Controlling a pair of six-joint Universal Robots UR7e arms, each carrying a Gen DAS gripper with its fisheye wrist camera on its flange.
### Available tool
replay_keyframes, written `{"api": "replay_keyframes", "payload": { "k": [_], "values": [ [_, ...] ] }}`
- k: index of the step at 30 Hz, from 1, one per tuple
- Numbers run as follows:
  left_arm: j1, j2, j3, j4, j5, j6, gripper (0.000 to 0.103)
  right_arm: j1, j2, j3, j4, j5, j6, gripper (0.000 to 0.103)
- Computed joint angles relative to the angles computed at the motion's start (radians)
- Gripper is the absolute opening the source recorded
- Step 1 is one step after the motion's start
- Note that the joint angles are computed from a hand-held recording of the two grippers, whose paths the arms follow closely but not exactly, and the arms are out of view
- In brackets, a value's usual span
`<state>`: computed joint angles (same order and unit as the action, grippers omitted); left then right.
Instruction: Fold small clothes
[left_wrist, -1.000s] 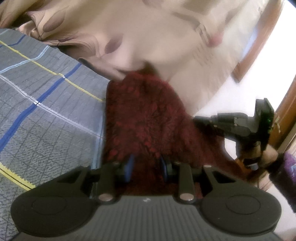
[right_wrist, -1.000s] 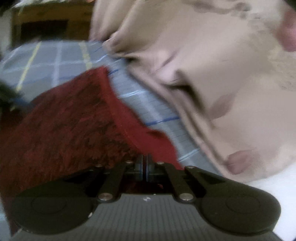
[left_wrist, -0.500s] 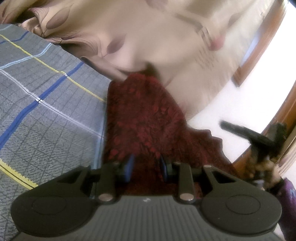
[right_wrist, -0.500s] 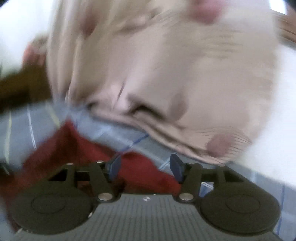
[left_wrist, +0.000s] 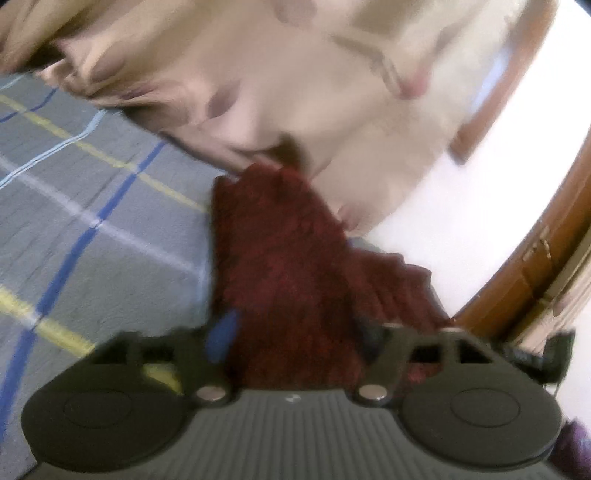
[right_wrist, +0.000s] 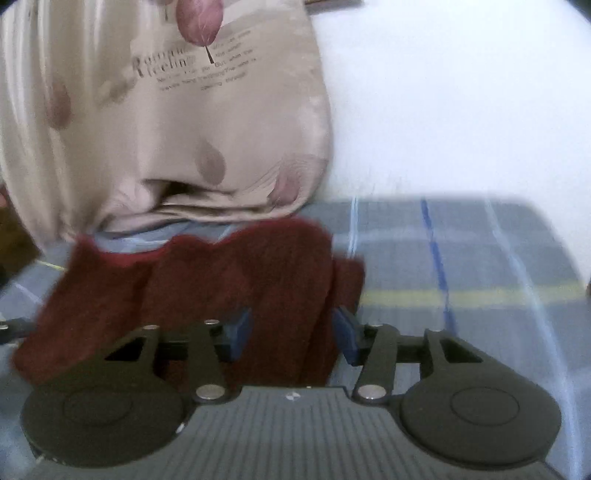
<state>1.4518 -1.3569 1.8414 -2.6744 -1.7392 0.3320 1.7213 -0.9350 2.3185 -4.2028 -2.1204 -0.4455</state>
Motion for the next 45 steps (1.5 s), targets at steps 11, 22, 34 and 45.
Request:
{"api": "replay_keyframes", "payload": {
  "k": [11, 22, 34, 45],
  "values": [
    [0.008, -0.005, 0.005, 0.105, 0.039, 0.083, 0.053, 0.057, 0.203, 0.101, -0.191, -0.032, 0.127, 0.041],
    [-0.019, -0.016, -0.067, 0.220, 0.164, 0.199, 0.022, 0.126, 0.103, 0.136, -0.168, -0.155, 0.097, 0.006],
    [0.041, -0.033, -0.136, 0.281, 0.008, 0.209, 0.017, 0.046, 0.117, 0.230, -0.278, 0.005, 0.212, 0.008],
    [0.022, 0.009, -0.116, 0.341, 0.023, 0.321, 0.031, 0.024, 0.143, 0.202, -0.289, 0.045, 0.153, 0.053]
  ]
}}
